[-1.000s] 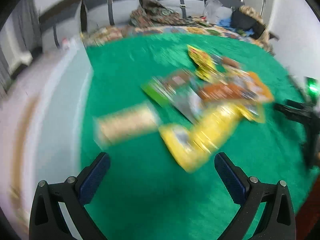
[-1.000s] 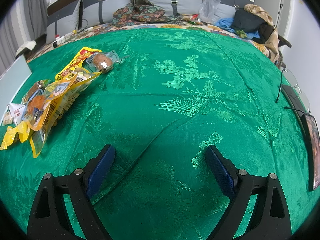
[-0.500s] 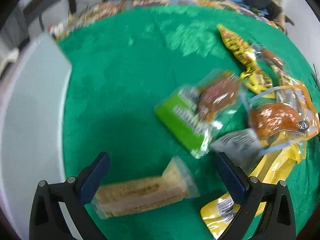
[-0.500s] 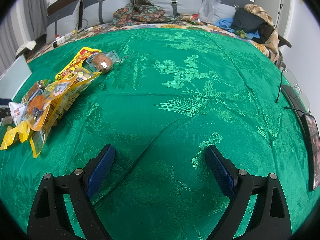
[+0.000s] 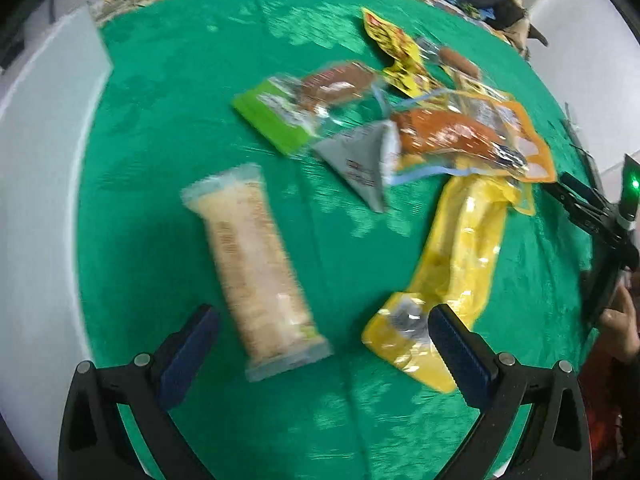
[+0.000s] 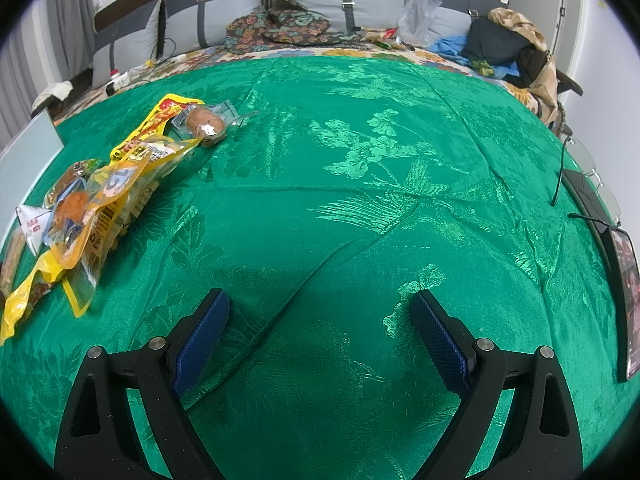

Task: Organize snacks
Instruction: 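Grasp the cream bread bar with the left gripper and lift it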

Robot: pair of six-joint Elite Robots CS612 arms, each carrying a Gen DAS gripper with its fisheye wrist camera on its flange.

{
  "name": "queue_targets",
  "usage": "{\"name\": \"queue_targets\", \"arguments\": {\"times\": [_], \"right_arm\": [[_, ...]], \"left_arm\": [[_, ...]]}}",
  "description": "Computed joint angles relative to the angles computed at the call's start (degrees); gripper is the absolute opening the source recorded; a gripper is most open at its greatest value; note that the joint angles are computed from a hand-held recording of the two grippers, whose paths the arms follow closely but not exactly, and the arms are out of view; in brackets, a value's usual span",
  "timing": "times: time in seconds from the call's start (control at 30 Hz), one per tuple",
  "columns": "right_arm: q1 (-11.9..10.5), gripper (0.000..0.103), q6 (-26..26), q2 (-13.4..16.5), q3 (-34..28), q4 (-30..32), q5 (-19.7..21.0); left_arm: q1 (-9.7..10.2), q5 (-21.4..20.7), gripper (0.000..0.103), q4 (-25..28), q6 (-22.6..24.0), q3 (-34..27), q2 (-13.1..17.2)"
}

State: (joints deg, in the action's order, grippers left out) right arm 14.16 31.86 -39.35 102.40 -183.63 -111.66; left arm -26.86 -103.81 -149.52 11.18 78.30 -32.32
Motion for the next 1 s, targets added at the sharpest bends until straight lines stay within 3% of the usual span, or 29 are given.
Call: {"name": "queue_targets", "arguments": {"times": [0.07, 0.17, 0.33, 0.43, 0.5, 0.53, 0.57, 0.7, 0.83, 0.93, 1.0], "right_arm": [[-0.01, 0.095, -0.01, -0.07, 0.06, 0.0, 0.0], [-0.02, 0.095, -0.02, -0.09, 0.08, -0.01, 0.01], [-0.02, 0.095, -0.03, -0.07, 0.08, -0.04, 0.0], [-0.01, 0.095, -0.02, -0.04, 0.06, -0.06, -0.01], [0.0, 0.095, -0.04, 0.0, 0.05, -0.14, -0.04], [0.0, 0.095, -0.04, -0.01, 0.06, -0.15, -0.04], [0.0, 0.095, -0.04, -0.01, 0.06, -0.15, -0.04], [0.01, 0.095, -0.03, 0.12, -0.03, -0.2, -0.06], [-0.02, 0.094, -0.04, 0.0, 0.11, -0.27, 0.0], [-0.69, 0.092, 0.43, -1.93, 0.28, 5.5, 4.48], [-1.06, 0.092, 5.11, -3.33, 2.29, 3.71, 8.73]], "left_arm": [[0.3, 0.17, 0.102, 0.06, -0.28, -0.01, 0.0], [-0.05, 3.64, 0.099, 0.39, 2.05, -0.8, 0.51], [0.48, 4.59, 0.098, -0.85, -7.04, -3.11, 2.3], [-0.78, 12.14, 0.083, -4.04, -7.57, -1.8, 2.1], [-1.04, 11.81, 0.069, -5.66, -6.73, -0.85, 1.7], [-1.16, 11.58, 0.055, -6.32, -5.91, -0.32, 1.43], [-1.25, 11.44, 0.034, -6.88, -5.24, 0.15, 1.19], [-1.49, 10.73, 0.029, -8.74, -5.81, 1.53, 0.75], [0.03, 5.57, 0.029, -14.12, -9.97, 4.93, -0.29], [1.14, 2.11, 0.029, -19.14, -13.06, 8.58, -1.76], [1.54, 0.35, 0.029, -22.35, -14.34, 10.56, -2.52]]}}
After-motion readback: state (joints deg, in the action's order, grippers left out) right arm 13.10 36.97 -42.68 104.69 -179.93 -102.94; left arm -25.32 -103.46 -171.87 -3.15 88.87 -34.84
